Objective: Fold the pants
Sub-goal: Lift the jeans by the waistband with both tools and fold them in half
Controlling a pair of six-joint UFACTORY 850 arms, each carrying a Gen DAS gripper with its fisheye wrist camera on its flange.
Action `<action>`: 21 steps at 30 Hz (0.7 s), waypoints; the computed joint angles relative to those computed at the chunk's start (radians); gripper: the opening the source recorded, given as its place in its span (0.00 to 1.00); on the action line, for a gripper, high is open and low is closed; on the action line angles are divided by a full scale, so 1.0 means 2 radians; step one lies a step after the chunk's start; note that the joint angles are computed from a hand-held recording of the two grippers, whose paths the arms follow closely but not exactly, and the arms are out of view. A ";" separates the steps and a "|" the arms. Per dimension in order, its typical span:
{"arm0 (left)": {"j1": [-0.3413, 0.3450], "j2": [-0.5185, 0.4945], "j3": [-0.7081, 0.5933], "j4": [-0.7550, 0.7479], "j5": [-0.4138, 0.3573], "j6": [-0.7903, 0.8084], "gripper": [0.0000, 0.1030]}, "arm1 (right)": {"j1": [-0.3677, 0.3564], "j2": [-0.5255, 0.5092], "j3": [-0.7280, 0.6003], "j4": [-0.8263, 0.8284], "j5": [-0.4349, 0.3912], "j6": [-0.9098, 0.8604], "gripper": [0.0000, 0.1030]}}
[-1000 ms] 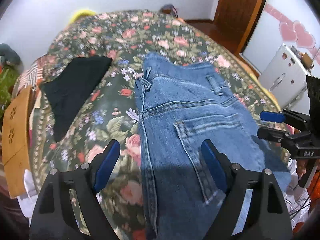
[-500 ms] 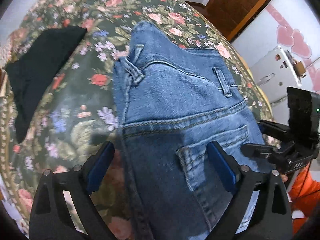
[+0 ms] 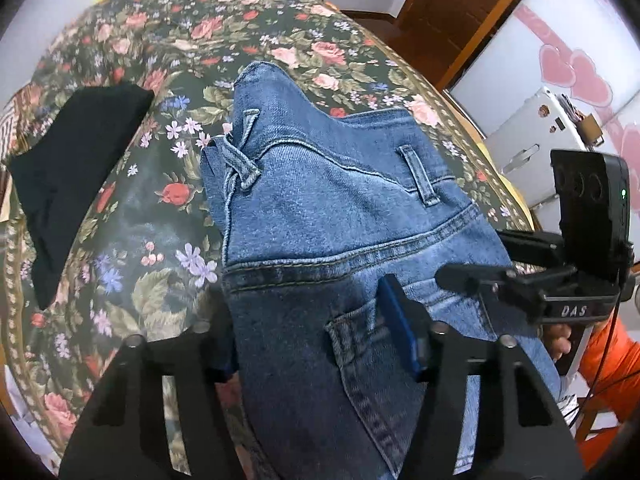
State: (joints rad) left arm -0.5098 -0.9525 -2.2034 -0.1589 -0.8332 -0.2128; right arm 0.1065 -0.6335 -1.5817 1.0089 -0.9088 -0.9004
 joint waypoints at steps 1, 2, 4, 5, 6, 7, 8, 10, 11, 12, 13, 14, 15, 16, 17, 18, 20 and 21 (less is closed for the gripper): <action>-0.002 0.007 0.010 0.000 0.005 0.001 0.53 | 0.000 0.007 0.006 -0.002 0.004 -0.005 0.33; -0.004 0.018 0.025 0.003 0.012 0.001 0.51 | 0.001 0.015 0.013 -0.004 0.008 -0.010 0.30; -0.008 0.044 0.060 0.006 0.031 -0.004 0.45 | 0.000 0.027 0.023 -0.002 0.012 -0.021 0.28; -0.009 0.054 0.072 0.008 0.039 -0.008 0.43 | 0.001 0.031 0.027 0.000 0.012 -0.024 0.27; -0.011 0.061 0.080 0.014 0.046 -0.014 0.42 | 0.001 0.036 0.031 0.001 0.013 -0.026 0.26; -0.014 0.073 0.093 0.022 0.056 -0.021 0.41 | 0.002 0.045 0.037 0.003 0.017 -0.032 0.26; -0.018 0.090 0.111 0.037 0.070 -0.032 0.41 | 0.003 0.051 0.041 0.006 0.021 -0.037 0.25; -0.024 0.111 0.132 0.066 0.087 -0.055 0.40 | 0.005 0.065 0.048 0.018 0.030 -0.053 0.24; -0.027 0.124 0.143 0.082 0.095 -0.069 0.40 | 0.008 0.069 0.049 0.023 0.035 -0.058 0.23; -0.029 0.132 0.150 0.093 0.100 -0.078 0.39 | 0.009 0.077 0.052 0.029 0.040 -0.066 0.23; -0.031 0.144 0.157 0.106 0.104 -0.094 0.39 | 0.012 0.087 0.054 0.035 0.045 -0.076 0.22; -0.032 0.153 0.163 0.118 0.108 -0.107 0.39 | 0.014 0.092 0.054 0.038 0.048 -0.081 0.20; -0.033 0.162 0.169 0.133 0.112 -0.121 0.38 | 0.015 0.097 0.054 0.041 0.051 -0.086 0.19; -0.033 0.171 0.175 0.149 0.117 -0.136 0.38 | 0.018 0.103 0.051 0.046 0.053 -0.092 0.19; -0.034 0.180 0.183 0.163 0.123 -0.151 0.38 | 0.020 0.107 0.049 0.048 0.054 -0.096 0.18; -0.034 0.191 0.190 0.182 0.129 -0.170 0.37 | 0.023 0.109 0.045 0.049 0.057 -0.098 0.18; -0.034 0.206 0.200 0.218 0.137 -0.204 0.37 | 0.032 0.114 0.035 0.052 0.066 -0.108 0.18; -0.034 0.213 0.205 0.234 0.141 -0.220 0.37 | 0.036 0.116 0.029 0.054 0.071 -0.114 0.18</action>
State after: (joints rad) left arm -0.5774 -0.5264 -1.7933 0.3099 -0.5518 -0.6522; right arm 0.1795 -0.4015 -1.5229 1.1176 -0.7660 -1.1291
